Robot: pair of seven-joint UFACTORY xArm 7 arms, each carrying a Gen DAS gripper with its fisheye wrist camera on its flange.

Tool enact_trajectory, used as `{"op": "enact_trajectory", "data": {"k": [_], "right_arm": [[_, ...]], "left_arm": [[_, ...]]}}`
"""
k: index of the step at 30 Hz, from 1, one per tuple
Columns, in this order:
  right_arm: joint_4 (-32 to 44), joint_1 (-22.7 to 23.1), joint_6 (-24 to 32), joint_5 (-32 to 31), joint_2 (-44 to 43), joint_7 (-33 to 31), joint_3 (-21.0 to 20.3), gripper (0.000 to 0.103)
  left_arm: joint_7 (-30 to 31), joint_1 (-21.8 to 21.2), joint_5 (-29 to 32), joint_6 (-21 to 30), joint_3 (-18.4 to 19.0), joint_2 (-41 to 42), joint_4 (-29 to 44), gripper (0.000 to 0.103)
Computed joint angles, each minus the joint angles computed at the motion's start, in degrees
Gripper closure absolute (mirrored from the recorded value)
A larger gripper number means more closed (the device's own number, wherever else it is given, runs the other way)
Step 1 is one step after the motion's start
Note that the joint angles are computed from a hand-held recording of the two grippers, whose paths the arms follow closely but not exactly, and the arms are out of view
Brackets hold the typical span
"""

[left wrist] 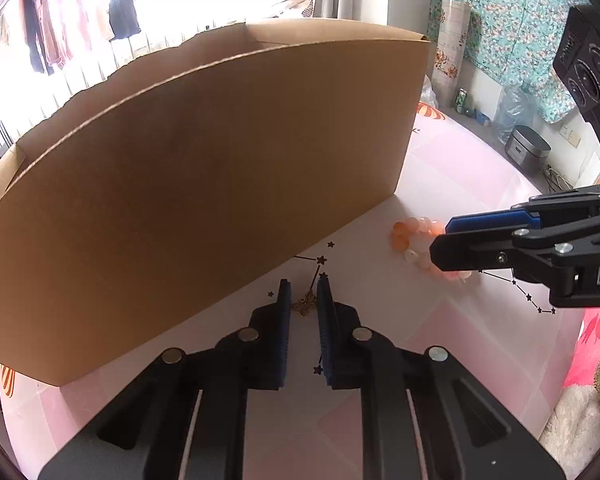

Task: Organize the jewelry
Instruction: 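Move both tools back to the pink-orange bead bracelet on the table, then close the right tool on the pink-orange bead bracelet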

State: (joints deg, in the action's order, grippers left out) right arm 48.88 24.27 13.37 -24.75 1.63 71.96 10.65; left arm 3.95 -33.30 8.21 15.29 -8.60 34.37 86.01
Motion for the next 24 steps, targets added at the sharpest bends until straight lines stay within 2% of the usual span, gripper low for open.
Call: {"op": "enact_trajectory", "data": {"k": [6,12,15,19,22,24], "right_arm": [[0.37,0.22,1.25,-1.52,-0.64,0.97,0.46,0.076],[2.56,0.94,3.9,-2.06,0.29,-0.33,0.96,0.077],[5.03,1.78,8.05,-3.34,1.32,-1.53,1.01,0.077],[9.51,2.98,14.62,-3.01,4.05,-5.36,0.85,0.077],[11.71,3.89,16.85,-2.62,5.98,-6.78,0.3,0.077],[12.89,4.47,18.01,-2.17,7.17,-7.27,-0.08,0.077]], "left_arm": [[0.75,1.05,-0.93,0.34,-0.75,-1.27,-1.87,0.09],[1.16,3.72,-3.43,-0.68,-2.19,-5.02,-7.26,0.09],[0.53,4.34,-3.74,-2.39,-1.82,-7.64,-10.56,0.09],[0.44,6.68,-5.95,-3.36,-3.18,-9.85,-13.09,0.09],[0.84,8.0,-7.39,-1.65,-3.72,-10.47,-13.05,0.09],[-0.17,7.21,-6.48,1.31,-2.22,-10.36,-11.61,0.09]]}}
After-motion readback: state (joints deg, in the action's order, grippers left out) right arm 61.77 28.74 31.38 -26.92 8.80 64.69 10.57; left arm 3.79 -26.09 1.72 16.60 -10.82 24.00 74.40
